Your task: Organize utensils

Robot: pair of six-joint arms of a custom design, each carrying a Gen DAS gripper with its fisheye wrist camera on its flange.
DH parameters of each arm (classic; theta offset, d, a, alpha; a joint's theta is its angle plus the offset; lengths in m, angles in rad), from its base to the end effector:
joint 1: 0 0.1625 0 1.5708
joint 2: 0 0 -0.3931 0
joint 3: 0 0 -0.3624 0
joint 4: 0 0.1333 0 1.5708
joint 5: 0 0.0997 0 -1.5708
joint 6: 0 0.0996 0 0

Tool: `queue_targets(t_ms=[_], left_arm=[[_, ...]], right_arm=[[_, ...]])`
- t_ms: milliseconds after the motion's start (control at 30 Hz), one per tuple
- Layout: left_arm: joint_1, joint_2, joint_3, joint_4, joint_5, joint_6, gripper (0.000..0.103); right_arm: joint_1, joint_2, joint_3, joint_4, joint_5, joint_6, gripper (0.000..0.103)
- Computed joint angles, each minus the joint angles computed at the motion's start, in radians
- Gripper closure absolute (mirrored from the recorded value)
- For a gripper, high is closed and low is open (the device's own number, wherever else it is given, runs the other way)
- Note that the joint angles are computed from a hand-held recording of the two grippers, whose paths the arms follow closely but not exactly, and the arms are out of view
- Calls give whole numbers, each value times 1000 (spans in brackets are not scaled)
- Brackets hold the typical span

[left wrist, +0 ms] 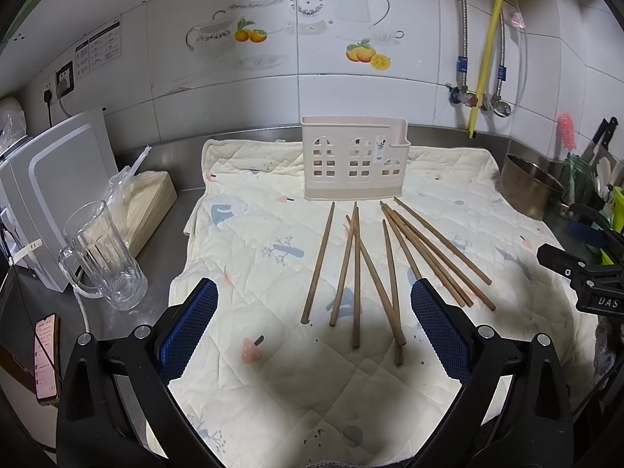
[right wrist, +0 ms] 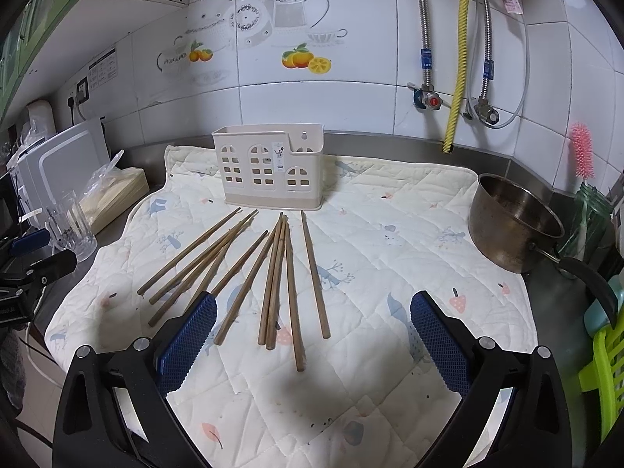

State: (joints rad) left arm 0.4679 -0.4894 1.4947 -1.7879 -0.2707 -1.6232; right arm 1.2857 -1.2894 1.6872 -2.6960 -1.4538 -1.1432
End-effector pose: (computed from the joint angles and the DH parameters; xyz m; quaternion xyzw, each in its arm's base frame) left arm -0.4255 -0.4719 -0.0482 0.0355 0.7701 -0.4838 0.4144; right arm -0.0250 -0.6007 0.3922 0.4070 -0.8398 0.3041 0.1913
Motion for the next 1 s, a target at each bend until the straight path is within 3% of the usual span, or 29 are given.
queue_targets(t_ms=[667,1000], left_arm=[[22,1,16,-91,-11,59,6],[37,1,45,-241,-11,159,6]], right_arm=[[6,19,-9,2,-14,7,7],[15,40,-26,7,-20,13,7]])
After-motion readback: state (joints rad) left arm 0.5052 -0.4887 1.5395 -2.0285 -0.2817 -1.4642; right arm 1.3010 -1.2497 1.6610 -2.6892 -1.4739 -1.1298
